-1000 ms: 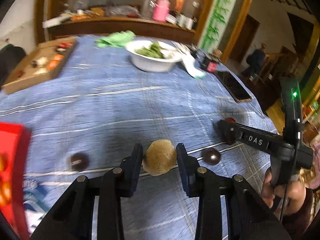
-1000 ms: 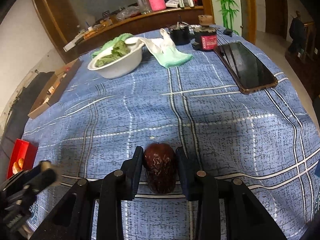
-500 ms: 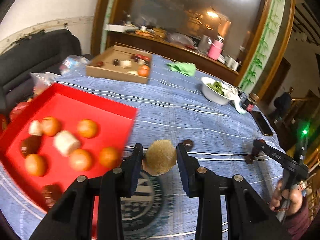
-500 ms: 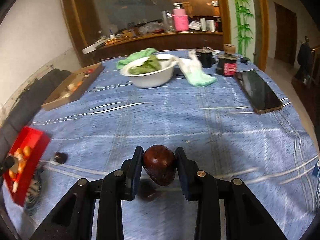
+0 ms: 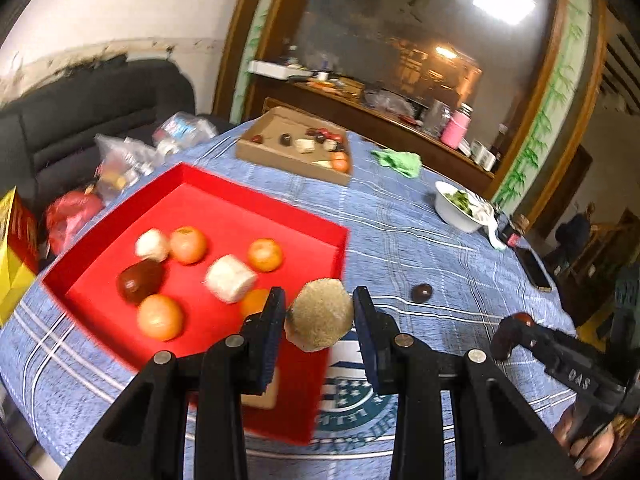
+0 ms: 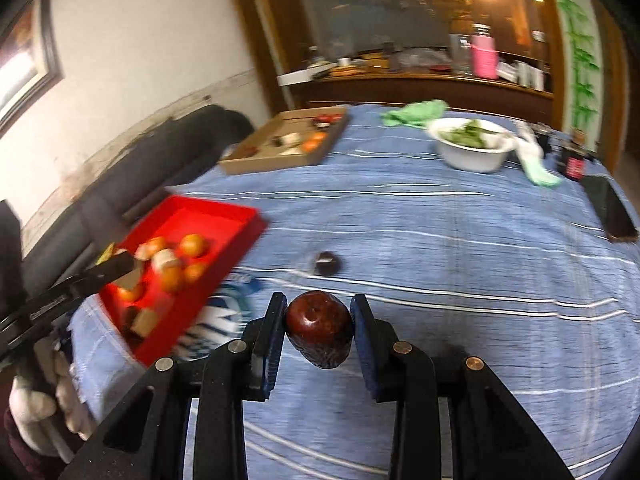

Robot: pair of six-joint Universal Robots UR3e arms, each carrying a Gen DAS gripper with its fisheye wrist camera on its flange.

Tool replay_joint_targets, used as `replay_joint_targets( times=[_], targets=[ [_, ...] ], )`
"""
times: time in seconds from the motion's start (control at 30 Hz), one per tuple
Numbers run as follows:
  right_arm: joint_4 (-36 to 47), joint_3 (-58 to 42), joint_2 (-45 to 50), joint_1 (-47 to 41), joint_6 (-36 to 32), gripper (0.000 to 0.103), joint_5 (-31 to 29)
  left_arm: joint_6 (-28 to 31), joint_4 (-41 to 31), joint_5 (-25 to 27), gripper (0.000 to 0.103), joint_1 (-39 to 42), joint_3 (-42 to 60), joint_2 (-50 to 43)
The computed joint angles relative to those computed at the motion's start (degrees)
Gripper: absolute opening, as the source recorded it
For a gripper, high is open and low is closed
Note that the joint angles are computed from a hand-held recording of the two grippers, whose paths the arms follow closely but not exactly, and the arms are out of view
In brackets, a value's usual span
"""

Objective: Organize fruits
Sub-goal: 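Carry the yam piece and date into the red tray and open both tools, then move both open tools back to the dark round fruits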

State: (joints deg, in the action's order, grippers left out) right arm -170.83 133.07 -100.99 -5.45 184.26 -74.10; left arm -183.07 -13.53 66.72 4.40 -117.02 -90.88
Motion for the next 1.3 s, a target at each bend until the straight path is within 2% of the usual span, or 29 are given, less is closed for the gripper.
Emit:
replay_joint_targets(
  times=[0.1, 0.27, 0.47, 0.77, 0.97, 1.1, 1.17, 1.23, 1.3],
  targets=[
    [-1.4, -2.8, 3.0, 5.2, 1.7, 0.036, -1.6, 0.2, -1.6, -3.1, 0.033, 4.7, -1.7, 1.9],
    [-2.8, -7.4, 7.9, 12.1, 2.9, 0.036, -3.7, 1.0, -0.7, -4.6, 0.034, 9.1, -4.4, 3.0],
    [-2.8, -15.4, 15.8, 20.4, 2.6, 0.036, -10.5, 1.4, 1.0, -2.5, 0.034, 10.4, -5.3, 1.0],
    [4.8, -33.5, 30.8, 25.2, 3.4, 0.036, -9.2, 2.3, 2.9, -0.9, 0.034, 13.5, -5.3, -2.4],
    [8.1, -43.1, 39.0, 28.2, 3.5, 0.037, -11.3, 2.9, 7.1, 7.5, 0.034, 8.7, -2.5, -5.5],
    [10.4, -48.1, 42.8, 28.6, 3.6, 0.037, -11.7, 2.5, 7.8, 9.5, 0.034, 7.0, -0.8, -7.5],
    [11.2, -49.8, 43.9, 28.7, 3.7, 0.037, -11.7, 2.6, 8.1, 9.9, 0.043, 6.6, -0.5, -7.7],
    [11.2, -50.9, 44.8, 28.6, 3.6, 0.037, -11.1, 2.7, 8.7, 9.6, 0.058, 6.7, -0.7, -7.6],
    [10.7, -51.2, 45.3, 28.5, 3.5, 0.041, -10.5, 2.7, 9.3, 10.4, 0.063, 6.2, -0.4, -7.5]
  ],
)
